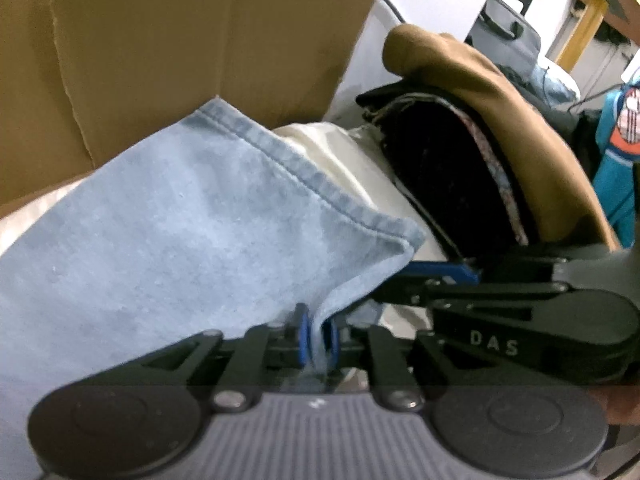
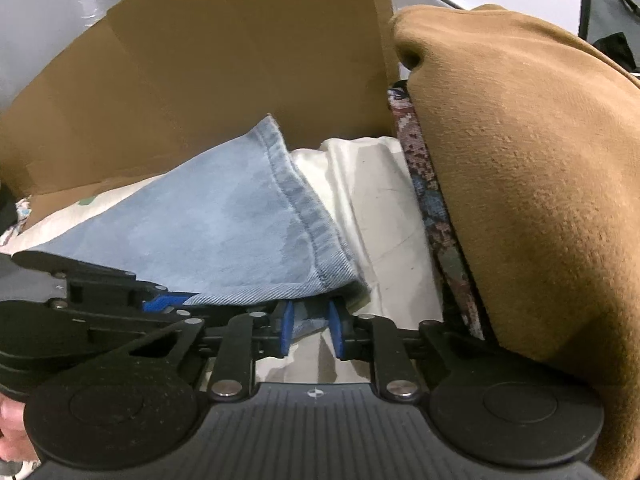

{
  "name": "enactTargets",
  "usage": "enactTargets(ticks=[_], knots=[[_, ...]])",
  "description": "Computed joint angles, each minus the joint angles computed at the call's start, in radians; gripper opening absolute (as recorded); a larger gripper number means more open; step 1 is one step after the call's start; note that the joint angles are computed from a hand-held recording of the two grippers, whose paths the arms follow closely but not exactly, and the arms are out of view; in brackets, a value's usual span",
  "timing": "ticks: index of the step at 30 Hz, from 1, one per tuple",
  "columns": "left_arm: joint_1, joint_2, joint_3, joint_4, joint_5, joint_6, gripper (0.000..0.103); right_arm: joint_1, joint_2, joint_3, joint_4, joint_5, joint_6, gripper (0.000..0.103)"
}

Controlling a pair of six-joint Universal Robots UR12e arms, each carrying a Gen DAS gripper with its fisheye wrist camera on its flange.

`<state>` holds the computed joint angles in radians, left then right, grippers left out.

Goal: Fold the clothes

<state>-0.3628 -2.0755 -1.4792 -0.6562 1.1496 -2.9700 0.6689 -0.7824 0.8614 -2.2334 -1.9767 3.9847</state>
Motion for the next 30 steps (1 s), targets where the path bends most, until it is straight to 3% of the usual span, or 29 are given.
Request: enactTargets(ticks=[2, 7, 9, 12, 18, 23, 30], knots=[[0.001, 0.005, 0.002, -0.016, -0.007, 0.003, 0.025, 0.000, -0.002, -0.001, 0.006, -0.005, 0.017, 0.019], [0.009, 0.036, -0.004, -0.064, -0.001, 0.044, 0.061, 0.000, -0.013, -0.002, 0.007, 0.006, 0.063, 0.021], [0.016, 0.057, -0.016, -0.078, -0.003, 0.080, 0.062, 0.001, -0.015, -0.005, 0.007, 0.013, 0.077, 0.022], [0.024, 0.094, -0.035, -0.111, 0.027, 0.126, 0.072, 0.005, -0.016, -0.012, 0.007, 0.022, 0.090, 0.026], [0.053, 0.192, -0.122, -0.105, 0.118, 0.164, 0.078, 0.013, -0.020, -0.022, -0.001, 0.026, 0.096, 0.039], [0.082, 0.262, -0.182, -0.134, 0.196, 0.163, 0.082, 0.019, -0.013, -0.033, -0.015, 0.042, 0.068, 0.039], [0.104, 0.334, -0.266, -0.086, 0.282, 0.155, 0.084, 0.025, 0.001, -0.068, 0.001, 0.069, 0.018, 0.039]])
